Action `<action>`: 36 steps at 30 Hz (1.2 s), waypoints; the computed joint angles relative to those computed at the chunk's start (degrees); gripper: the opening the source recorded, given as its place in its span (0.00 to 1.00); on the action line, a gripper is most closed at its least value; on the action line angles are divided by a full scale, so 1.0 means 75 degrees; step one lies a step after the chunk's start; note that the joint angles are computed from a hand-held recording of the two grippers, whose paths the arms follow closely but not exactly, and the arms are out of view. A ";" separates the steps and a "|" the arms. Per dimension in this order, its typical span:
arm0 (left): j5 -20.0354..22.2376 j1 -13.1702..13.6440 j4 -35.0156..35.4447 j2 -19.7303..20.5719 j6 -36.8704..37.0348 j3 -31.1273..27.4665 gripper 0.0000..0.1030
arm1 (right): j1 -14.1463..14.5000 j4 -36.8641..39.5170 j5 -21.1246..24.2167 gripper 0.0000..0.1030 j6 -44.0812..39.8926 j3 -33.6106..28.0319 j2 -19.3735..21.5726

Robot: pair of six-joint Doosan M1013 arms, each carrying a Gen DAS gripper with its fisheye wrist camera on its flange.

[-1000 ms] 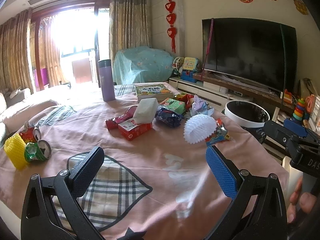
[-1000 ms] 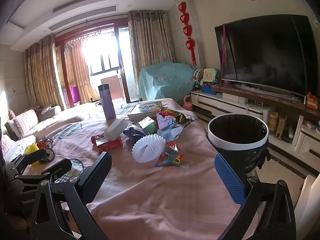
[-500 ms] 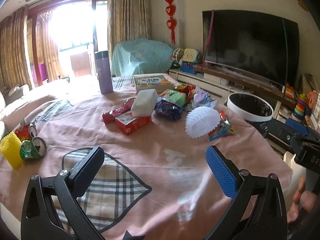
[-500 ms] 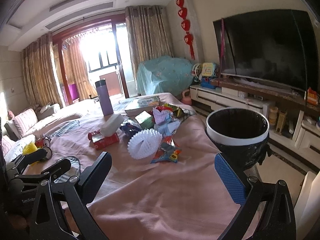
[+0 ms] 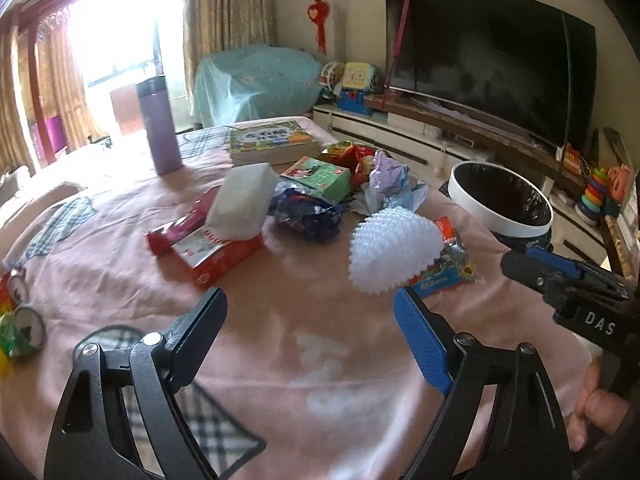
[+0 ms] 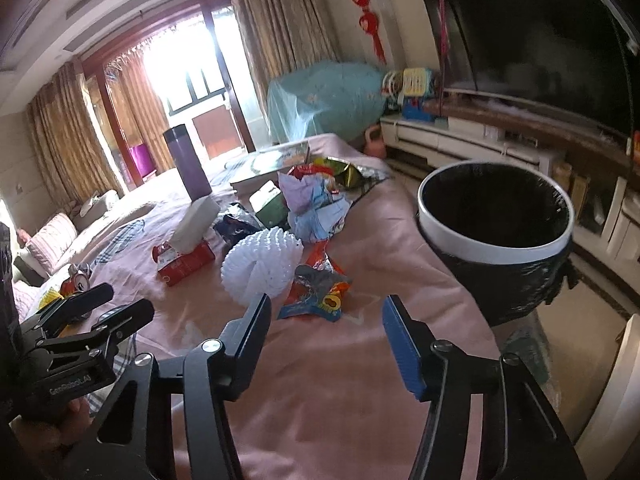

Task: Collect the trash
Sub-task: 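Grasp the white mesh fruit net with the left tool while the right tool grasps the orange snack packet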

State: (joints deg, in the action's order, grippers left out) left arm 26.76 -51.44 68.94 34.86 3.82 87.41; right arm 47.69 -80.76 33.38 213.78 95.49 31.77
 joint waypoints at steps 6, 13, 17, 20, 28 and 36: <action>-0.0110 0.0177 -0.1760 0.0429 0.1932 -0.0699 0.80 | -0.0357 0.0820 -0.0694 0.43 -0.0781 -0.0162 0.0111; 0.0025 0.0338 -0.3741 0.0911 0.4052 -0.1441 0.71 | -0.0722 0.2101 -0.1418 0.35 -0.2037 -0.0336 0.0274; 0.0043 0.0410 -0.4947 0.1103 0.5208 -0.1737 0.45 | -0.0864 0.2948 -0.1841 0.17 -0.2892 -0.0368 0.0319; -0.0101 0.0461 -0.5655 0.1118 0.5791 -0.1761 0.20 | -0.0852 0.2534 -0.1936 0.07 -0.2491 -0.0254 0.0243; -0.0436 0.0339 -0.5589 0.0948 0.5788 -0.1549 0.14 | -0.0758 0.1149 -0.1642 0.06 -0.0923 0.0172 -0.0075; -0.0426 0.0161 -0.6164 0.0997 0.6663 -0.1900 0.14 | -0.0799 0.0275 -0.0803 0.06 0.0271 0.0701 -0.0531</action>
State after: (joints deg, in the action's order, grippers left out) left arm 23.56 -50.23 22.71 42.34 53.79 73.15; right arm 41.70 -78.70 27.35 215.82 100.74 27.79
